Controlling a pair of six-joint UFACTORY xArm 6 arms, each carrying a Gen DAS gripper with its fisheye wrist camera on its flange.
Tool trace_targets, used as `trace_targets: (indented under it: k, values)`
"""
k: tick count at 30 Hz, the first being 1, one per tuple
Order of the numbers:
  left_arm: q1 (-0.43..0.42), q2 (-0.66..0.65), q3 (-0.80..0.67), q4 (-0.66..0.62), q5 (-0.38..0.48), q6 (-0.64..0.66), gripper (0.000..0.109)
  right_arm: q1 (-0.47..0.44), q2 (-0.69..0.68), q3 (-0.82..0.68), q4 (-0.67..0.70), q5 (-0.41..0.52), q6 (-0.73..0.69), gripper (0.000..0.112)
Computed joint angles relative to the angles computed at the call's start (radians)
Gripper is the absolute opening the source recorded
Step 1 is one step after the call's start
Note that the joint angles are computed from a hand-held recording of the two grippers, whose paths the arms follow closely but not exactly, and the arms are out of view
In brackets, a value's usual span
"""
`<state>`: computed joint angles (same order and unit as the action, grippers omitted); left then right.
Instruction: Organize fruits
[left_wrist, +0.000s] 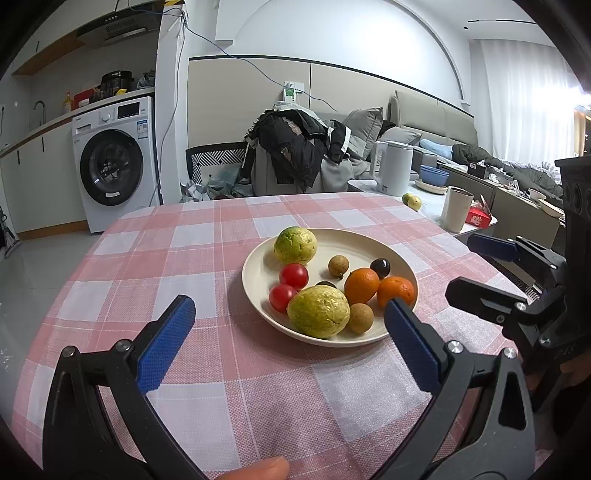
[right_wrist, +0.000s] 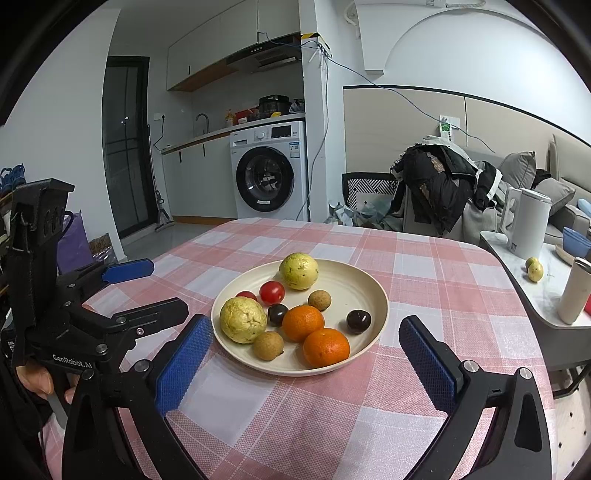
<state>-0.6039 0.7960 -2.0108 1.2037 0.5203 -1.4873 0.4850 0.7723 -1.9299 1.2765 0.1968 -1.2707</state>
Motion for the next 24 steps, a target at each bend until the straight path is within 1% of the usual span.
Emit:
trace_targets:
  k: [24]
  values:
    - [0.002, 0.001, -0.001, 0.002, -0.003, 0.0, 0.102, 0.001, 0.003, -0.005, -0.002, 0.0, 0.001, 0.103]
